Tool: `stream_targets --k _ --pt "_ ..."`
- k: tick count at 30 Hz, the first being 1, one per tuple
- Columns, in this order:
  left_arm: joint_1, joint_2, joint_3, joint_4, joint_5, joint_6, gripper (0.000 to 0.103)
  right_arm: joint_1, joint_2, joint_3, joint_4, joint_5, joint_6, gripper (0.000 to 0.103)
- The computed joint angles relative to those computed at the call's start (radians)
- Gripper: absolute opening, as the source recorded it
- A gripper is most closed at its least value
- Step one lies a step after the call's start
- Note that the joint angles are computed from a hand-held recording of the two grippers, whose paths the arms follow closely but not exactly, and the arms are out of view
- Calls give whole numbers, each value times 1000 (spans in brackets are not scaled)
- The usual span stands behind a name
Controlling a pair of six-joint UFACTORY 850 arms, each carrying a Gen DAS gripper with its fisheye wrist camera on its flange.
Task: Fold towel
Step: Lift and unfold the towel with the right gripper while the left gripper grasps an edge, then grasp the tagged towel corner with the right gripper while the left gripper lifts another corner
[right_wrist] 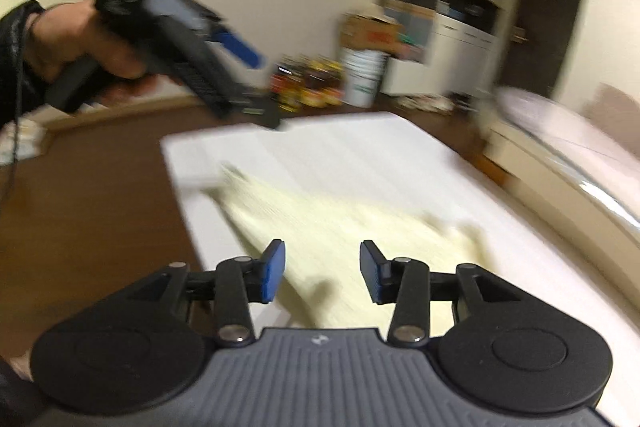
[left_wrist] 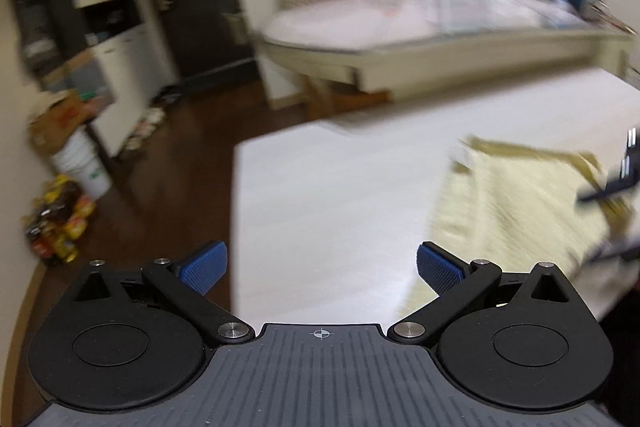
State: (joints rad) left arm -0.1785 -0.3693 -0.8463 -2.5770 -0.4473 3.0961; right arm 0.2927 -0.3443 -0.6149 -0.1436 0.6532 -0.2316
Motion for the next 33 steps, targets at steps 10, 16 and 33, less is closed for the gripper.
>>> stream_targets --k 10,16,33 --pt "34 -8 23 466 -84 -253 99 -38 13 86 205 40 -155 54" --pt "10 -25 7 567 -28 -314 52 -16 -6 85 245 94 -196 15" --pt "7 -35 29 465 -53 -195 56 -234 61 115 255 94 177 32"
